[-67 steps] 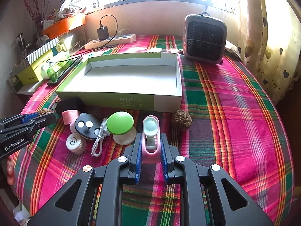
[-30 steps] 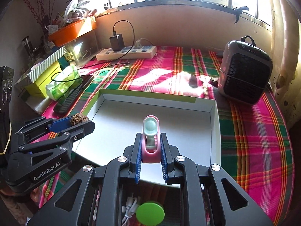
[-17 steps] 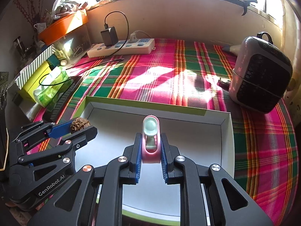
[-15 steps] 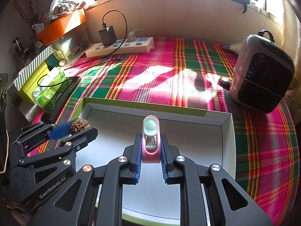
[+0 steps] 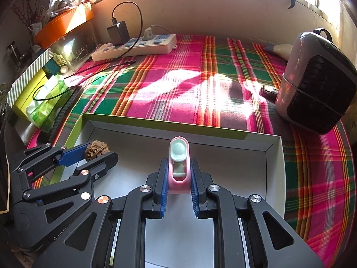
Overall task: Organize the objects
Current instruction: 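Lift and carry the walnut with the left gripper while the right carries the pink object into the box, then lower and open the left gripper in the box while the right gripper releases the pink object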
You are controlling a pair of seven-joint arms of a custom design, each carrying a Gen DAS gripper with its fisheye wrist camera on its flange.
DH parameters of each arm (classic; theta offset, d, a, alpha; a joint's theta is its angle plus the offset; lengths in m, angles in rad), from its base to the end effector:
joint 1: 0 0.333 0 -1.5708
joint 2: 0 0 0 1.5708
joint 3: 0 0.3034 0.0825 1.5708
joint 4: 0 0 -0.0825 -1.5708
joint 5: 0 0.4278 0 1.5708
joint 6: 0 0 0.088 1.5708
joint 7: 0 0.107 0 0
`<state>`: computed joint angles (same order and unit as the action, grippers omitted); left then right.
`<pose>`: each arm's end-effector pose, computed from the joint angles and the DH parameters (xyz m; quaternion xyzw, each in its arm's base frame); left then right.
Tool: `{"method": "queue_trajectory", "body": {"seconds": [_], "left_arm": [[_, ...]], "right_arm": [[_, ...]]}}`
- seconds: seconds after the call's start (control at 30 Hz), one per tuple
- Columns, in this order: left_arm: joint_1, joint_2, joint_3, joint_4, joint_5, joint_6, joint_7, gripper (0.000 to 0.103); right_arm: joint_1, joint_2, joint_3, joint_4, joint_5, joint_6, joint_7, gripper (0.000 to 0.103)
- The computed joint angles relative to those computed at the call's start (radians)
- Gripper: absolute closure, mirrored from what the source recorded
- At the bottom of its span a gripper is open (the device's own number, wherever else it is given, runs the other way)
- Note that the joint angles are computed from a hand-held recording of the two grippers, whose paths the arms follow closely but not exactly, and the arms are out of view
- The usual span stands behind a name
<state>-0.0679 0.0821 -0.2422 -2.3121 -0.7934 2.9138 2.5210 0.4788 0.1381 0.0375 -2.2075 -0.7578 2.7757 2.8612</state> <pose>0.5604 -0.1335 0.3097 -0.4772 0.8253 -0.2752 0.1245 0.5096 0.3239 0.3129 -0.6367 0.7174 -0.1759 0.2213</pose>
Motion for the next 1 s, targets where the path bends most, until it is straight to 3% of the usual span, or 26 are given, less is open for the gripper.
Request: {"method": "queue_trajectory", "body": {"seconds": [0.7,0.83,1.0], "left_arm": [[0.010,0.011,-0.024,-0.008,0.037,0.049,-0.010,0.075],[0.010,0.009,-0.025,-0.009,0.037,0.049,-0.009,0.073],[0.012,0.007,-0.025,-0.008,0.015,0.038,0.006,0.067]], "right_arm": [[0.003,0.010,-0.015,-0.008,0.023,0.025,0.012,0.084],[0.001,0.007,-0.014,-0.012,0.028,0.030,0.006,0.073],[0.004,-0.001,-0.013,-0.018,0.012,0.015,0.032,0.072]]}}
